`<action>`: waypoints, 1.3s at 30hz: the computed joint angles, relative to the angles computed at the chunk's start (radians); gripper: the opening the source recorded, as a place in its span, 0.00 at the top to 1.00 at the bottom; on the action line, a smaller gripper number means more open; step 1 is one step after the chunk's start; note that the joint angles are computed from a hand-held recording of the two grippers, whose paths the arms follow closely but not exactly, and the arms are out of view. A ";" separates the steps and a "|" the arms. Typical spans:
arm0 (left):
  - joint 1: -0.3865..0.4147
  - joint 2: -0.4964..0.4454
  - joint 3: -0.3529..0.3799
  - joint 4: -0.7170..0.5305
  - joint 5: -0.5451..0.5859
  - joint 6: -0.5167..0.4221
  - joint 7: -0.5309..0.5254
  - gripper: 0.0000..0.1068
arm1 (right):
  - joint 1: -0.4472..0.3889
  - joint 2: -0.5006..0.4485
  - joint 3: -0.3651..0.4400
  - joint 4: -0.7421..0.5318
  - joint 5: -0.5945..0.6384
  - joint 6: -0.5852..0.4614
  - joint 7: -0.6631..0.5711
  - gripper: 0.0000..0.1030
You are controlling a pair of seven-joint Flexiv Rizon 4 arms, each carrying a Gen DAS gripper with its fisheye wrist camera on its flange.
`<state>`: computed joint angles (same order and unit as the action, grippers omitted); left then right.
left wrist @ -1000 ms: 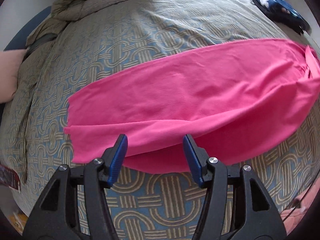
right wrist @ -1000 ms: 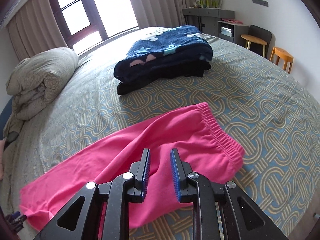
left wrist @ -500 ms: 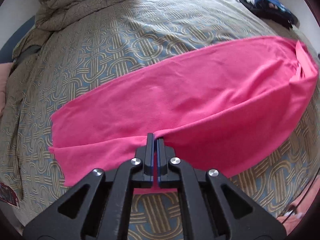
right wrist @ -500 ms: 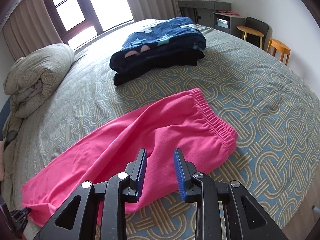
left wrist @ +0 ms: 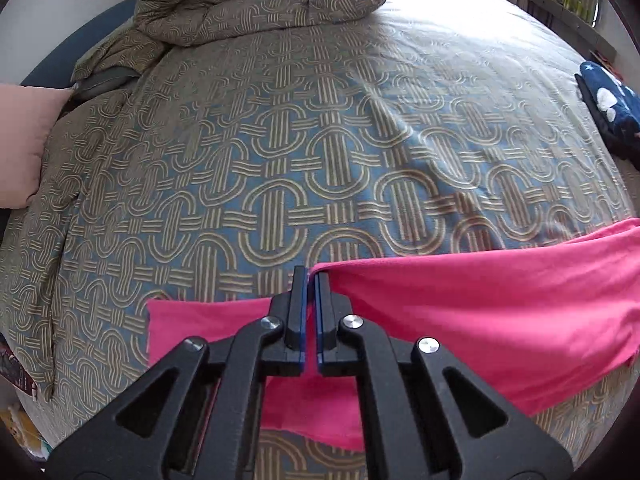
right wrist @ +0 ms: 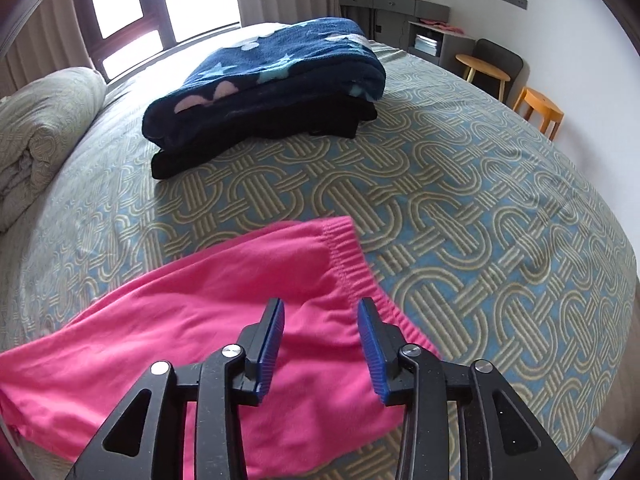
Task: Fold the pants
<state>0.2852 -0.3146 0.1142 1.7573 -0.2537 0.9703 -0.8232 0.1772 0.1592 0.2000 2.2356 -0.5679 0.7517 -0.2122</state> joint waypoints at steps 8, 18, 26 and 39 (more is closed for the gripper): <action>-0.056 -0.072 0.047 -0.035 0.201 0.012 -0.094 0.93 | -0.027 -0.098 -0.056 -0.042 0.048 0.074 -0.060 0.65; -0.022 -0.078 0.030 -0.056 0.155 -0.041 -0.112 0.87 | -0.095 -0.056 -0.065 0.000 -0.265 0.201 0.123 0.97; -0.022 -0.079 0.030 -0.043 0.167 -0.018 -0.087 0.87 | -0.083 -0.076 -0.083 0.007 0.074 0.265 -0.202 0.31; -0.033 -0.077 0.040 -0.055 0.192 -0.018 -0.138 0.85 | -0.102 -0.129 -0.085 -0.031 -0.030 0.262 -0.125 0.83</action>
